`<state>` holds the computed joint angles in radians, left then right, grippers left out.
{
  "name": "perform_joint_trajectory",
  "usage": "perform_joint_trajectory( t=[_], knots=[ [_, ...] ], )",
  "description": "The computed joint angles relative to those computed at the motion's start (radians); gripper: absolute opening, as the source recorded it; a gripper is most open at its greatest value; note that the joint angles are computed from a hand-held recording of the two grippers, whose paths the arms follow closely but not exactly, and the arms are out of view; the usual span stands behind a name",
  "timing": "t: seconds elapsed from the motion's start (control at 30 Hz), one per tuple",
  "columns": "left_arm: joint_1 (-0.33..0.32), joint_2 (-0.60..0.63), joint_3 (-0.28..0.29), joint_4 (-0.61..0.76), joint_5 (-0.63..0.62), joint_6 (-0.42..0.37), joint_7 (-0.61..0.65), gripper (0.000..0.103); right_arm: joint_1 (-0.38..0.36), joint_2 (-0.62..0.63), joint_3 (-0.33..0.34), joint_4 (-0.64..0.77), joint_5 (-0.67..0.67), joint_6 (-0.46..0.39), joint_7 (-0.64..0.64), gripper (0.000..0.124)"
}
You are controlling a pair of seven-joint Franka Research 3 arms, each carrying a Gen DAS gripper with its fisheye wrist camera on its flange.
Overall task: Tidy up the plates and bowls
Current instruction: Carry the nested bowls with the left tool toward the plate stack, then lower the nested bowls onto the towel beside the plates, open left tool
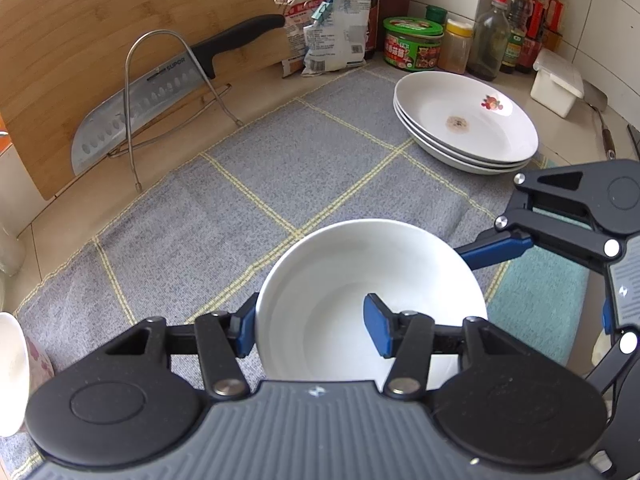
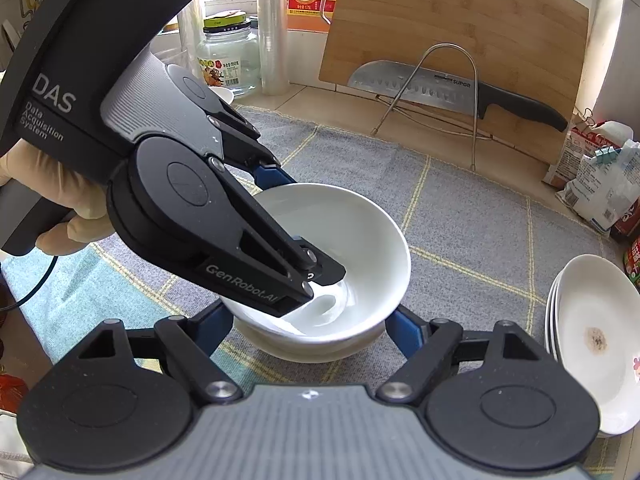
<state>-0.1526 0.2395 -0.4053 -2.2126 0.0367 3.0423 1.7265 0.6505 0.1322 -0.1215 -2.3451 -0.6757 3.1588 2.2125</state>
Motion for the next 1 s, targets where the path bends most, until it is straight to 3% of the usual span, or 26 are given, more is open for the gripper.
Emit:
perform_joint_trajectory(
  t=[0.13, 0.47, 0.63, 0.73, 0.77, 0.83, 0.93, 1.0],
  knots=[
    [-0.004, 0.007, 0.005, 0.005, 0.006, -0.006, -0.005, 0.052, 0.027, 0.005, -0.028, 0.008, -0.050, -0.004, 0.045, 0.087],
    [0.025, 0.010, -0.026, 0.004, -0.015, 0.008, 0.018, 0.052, 0.015, 0.011, -0.025, 0.024, -0.136, -0.009, 0.120, 0.088],
    [0.009, 0.009, -0.008, 0.001, 0.008, 0.021, 0.000, 0.053, -0.006, 0.016, -0.007, 0.025, -0.130, -0.001, 0.111, 0.091],
    [0.039, 0.005, -0.039, -0.007, -0.012, 0.032, 0.019, 0.058, -0.017, 0.019, 0.006, 0.019, -0.091, 0.018, 0.075, 0.096],
    [0.038, 0.001, -0.039, -0.011, -0.012, 0.040, 0.017, 0.066, 0.004, 0.020, -0.018, 0.018, -0.096, 0.028, 0.079, 0.100],
    [0.006, -0.011, 0.000, -0.027, 0.016, 0.070, -0.021, 0.081, 0.095, 0.020, -0.124, 0.029, -0.216, 0.041, 0.186, 0.103],
    [-0.029, -0.032, 0.047, -0.052, 0.061, 0.113, -0.094, 0.085, 0.102, 0.008, -0.136, 0.026, -0.250, 0.045, 0.199, 0.103],
    [-0.089, -0.050, 0.123, -0.072, 0.109, 0.141, -0.181, 0.088, 0.112, 0.001, -0.158, 0.032, -0.330, 0.049, 0.268, 0.103]
  ],
)
